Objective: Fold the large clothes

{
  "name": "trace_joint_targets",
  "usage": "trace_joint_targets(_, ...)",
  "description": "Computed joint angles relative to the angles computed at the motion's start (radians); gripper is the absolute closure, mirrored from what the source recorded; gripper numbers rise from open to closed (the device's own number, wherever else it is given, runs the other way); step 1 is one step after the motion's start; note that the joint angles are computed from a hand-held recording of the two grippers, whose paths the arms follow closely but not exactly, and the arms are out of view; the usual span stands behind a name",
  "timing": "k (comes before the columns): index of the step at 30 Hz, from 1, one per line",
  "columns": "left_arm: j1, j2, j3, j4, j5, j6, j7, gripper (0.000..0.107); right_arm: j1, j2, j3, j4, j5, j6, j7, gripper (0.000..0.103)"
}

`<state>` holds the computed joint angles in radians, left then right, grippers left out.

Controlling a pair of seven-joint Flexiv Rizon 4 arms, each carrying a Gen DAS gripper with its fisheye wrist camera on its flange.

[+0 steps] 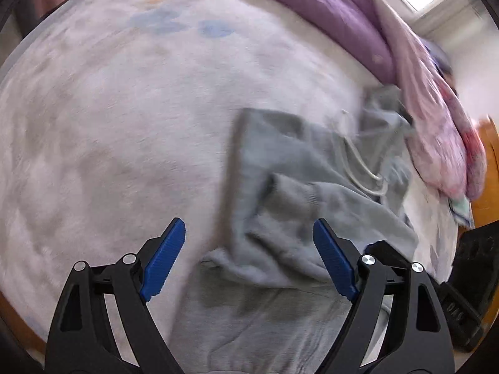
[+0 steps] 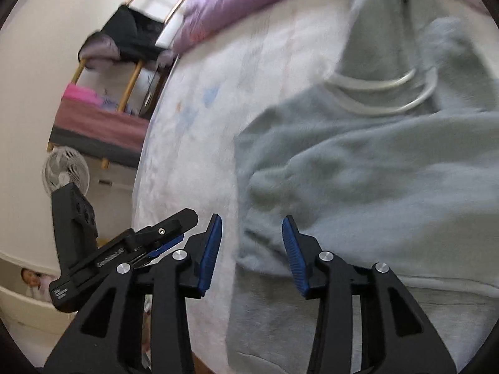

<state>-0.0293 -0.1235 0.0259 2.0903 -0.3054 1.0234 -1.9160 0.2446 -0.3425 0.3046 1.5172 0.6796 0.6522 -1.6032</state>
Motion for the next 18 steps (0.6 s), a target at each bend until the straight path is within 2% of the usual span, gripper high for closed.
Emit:
trace_joint_targets(3, -0.008, -0.066, -0.033, -0.069, -0.017, -0.022, 0.046, 0.023, -0.020, 0.040, -0.054, 0.050, -0.095, 0.030, 0.025, 0.066)
trace_joint_targets(7, -0.028, -0.180, -0.059, -0.172, -0.003, -0.054, 0.091, 0.023, -0.056, 0.038, -0.127, 0.084, -0.251, 0.039, 0.093, 0.071)
trace_joint_targets(9, -0.041, -0.235, -0.047, -0.234, 0.035, -0.126, 0.068, 0.023, -0.084, 0.025, -0.154, 0.093, -0.306, 0.045, 0.129, 0.071)
trace_joint_targets(13, -0.048, -0.317, -0.033, -0.310, 0.070, -0.204, 0.047, 0.023, -0.141, -0.032, -0.168, 0.084, -0.333, 0.036, 0.181, 0.071)
trace_joint_targets(15, -0.063, -0.343, -0.021, -0.342, 0.116, -0.206, 0.046, 0.017, -0.170, -0.069, -0.157, 0.057, -0.319, -0.011, 0.189, 0.070)
trace_joint_targets(18, -0.069, -0.350, -0.023, -0.391, 0.147, -0.263, 0.069, 0.018, -0.198, -0.100, -0.140, 0.022, -0.294, -0.061, 0.194, 0.070)
